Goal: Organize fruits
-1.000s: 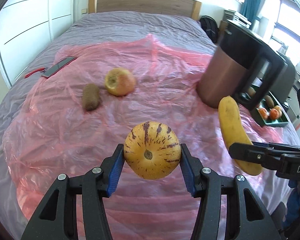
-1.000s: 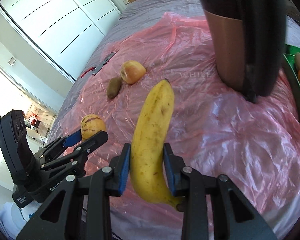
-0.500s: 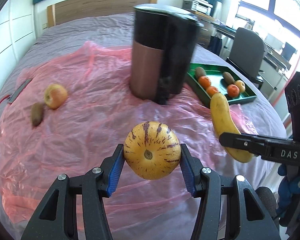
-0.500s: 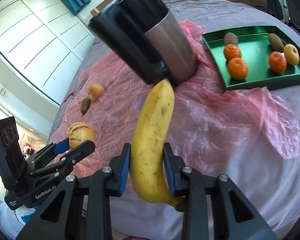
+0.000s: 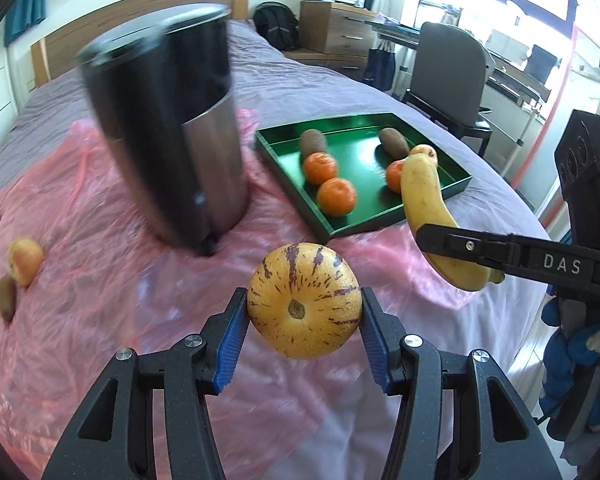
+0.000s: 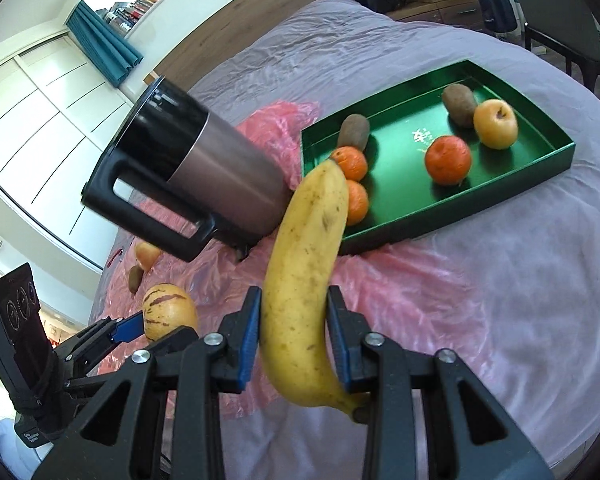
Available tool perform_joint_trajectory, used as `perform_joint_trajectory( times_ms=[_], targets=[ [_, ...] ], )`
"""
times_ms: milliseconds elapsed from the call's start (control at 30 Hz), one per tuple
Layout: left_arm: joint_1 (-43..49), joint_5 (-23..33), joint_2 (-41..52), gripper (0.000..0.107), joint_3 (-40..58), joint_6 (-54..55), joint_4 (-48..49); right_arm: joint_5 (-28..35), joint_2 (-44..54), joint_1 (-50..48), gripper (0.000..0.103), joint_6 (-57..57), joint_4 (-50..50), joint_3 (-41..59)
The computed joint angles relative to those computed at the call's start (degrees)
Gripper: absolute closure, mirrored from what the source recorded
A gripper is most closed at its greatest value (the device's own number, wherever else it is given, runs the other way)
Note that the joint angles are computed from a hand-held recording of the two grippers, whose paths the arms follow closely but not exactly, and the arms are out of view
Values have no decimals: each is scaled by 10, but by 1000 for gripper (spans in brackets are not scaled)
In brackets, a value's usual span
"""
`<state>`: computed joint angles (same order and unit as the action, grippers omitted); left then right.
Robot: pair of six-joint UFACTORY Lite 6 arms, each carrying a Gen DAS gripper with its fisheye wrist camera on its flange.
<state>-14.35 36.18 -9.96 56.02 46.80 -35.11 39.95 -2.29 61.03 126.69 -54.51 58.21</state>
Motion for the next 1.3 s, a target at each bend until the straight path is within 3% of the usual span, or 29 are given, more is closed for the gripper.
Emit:
perform_joint_trajectory(
  times_ms=[167, 400, 600, 800, 1033, 1300],
  targets=[
    [-95, -45, 91, 59, 85, -78, 37, -22, -80, -84, 88, -71, 13, -64],
    [-180, -60, 290, 59, 311, -177, 107, -92, -127, -264, 88, -268, 83, -88],
    [-207, -20, 485, 59, 552, -243, 166, -170, -91, -430, 88, -508, 218, -62],
    [-218, 63, 685, 59, 826, -303, 226, -239, 30, -525, 88, -709, 360, 14],
    [-227, 82, 738, 59, 884, -313, 248, -268, 143, -537, 88, -780, 410, 81],
    [-228, 58, 718, 59, 832, -303, 243, -223, 157, -511, 88, -654, 249, 90]
  ],
)
